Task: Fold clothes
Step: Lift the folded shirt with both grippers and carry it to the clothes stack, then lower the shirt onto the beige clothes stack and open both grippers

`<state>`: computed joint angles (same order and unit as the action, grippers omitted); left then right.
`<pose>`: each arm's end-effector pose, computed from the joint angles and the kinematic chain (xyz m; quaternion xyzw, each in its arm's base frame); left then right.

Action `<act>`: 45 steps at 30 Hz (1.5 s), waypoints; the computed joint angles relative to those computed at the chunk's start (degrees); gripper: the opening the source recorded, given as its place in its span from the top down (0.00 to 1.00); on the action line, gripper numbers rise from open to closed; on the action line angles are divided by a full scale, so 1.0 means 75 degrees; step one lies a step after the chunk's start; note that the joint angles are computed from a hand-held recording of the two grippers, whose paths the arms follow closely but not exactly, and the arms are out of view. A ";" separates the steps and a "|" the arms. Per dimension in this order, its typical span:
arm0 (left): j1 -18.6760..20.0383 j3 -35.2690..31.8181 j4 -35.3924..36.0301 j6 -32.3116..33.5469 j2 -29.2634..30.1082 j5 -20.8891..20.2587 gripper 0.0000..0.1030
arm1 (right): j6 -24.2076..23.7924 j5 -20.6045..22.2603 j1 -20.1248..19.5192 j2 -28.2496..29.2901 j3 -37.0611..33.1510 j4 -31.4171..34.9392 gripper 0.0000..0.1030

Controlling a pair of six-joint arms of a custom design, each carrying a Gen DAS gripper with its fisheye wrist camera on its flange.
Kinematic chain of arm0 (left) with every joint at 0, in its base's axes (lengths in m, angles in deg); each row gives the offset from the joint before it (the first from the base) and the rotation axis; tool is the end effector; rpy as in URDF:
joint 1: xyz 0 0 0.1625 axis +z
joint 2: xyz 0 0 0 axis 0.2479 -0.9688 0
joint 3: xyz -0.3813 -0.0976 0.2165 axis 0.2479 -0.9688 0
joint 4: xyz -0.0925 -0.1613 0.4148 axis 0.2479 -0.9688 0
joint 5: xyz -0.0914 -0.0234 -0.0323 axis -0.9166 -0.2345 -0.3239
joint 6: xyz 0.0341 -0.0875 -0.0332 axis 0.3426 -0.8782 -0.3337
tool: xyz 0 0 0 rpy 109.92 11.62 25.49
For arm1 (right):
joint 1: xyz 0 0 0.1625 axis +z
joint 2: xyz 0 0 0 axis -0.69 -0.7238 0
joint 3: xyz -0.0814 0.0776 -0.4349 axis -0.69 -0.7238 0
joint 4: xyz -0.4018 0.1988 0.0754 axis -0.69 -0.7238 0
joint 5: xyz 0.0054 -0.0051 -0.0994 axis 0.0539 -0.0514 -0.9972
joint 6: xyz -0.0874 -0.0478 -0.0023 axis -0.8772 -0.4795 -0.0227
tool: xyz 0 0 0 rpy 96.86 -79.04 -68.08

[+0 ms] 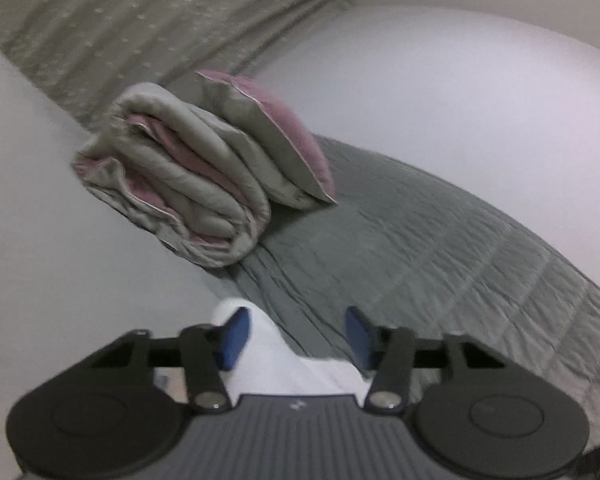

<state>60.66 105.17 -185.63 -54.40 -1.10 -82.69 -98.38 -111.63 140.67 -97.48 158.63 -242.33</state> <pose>-0.1240 -0.8903 0.2040 -0.1935 -0.8282 0.5035 0.1519 0.2229 -0.7723 0.0863 0.1676 -0.7063 0.6769 0.1217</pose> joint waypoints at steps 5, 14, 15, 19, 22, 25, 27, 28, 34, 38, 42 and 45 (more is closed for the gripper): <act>0.0016 -0.0065 0.0621 0.0386 0.0007 0.0004 0.62 | -0.0309 -0.0190 -0.0004 0.0087 -0.0267 0.0414 0.57; 0.0032 -0.0097 0.1320 0.0485 -0.0069 0.0330 0.78 | 0.0079 -0.1774 0.0198 -0.0115 -0.0297 0.1841 0.57; 0.0025 -0.0103 0.1330 0.0509 -0.0069 0.0358 0.78 | 0.0144 -0.1821 0.0197 -0.0125 -0.0267 0.1876 0.57; 0.0005 -0.0071 0.1328 0.0469 -0.0119 0.0381 0.77 | 0.0040 -0.1816 0.0229 -0.0086 -0.0239 0.1719 0.57; -0.0065 0.0035 0.1316 0.0485 -0.0217 0.0474 0.64 | -0.0225 -0.1822 0.0285 0.0014 -0.0290 0.1420 0.55; -0.0217 0.0228 0.1341 0.0700 -0.0389 0.0850 0.51 | -0.0381 -0.1812 0.0360 0.0027 -0.0303 0.1262 0.52; -0.0328 0.0349 0.1386 0.0783 -0.0511 0.1205 0.42 | -0.0385 -0.1860 0.0409 -0.0007 -0.0280 0.1224 0.51; -0.0384 0.0406 0.1410 0.0823 -0.0569 0.1383 0.41 | -0.0345 -0.1899 0.0431 -0.0047 -0.0248 0.1246 0.51; -0.0638 0.0609 0.2134 0.1014 -0.0937 0.2085 0.19 | 0.0247 -0.2351 0.0597 -0.0382 0.0038 0.1481 0.40; -0.0900 0.1163 0.2163 0.1097 -0.1349 0.2907 0.13 | 0.0626 -0.2378 0.0715 -0.0710 0.0418 0.1649 0.22; -0.1138 0.1720 0.2582 0.1118 -0.1855 0.3709 0.11 | 0.0175 -0.2986 0.0957 -0.0747 0.0449 0.1578 0.13; -0.1293 0.2039 0.2912 0.1122 -0.2202 0.4184 0.08 | -0.0132 -0.3494 0.1103 -0.0747 0.0462 0.1567 0.10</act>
<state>50.96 120.47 -163.79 -45.98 -17.62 -51.31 -99.37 -137.84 148.95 -103.09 162.10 -230.57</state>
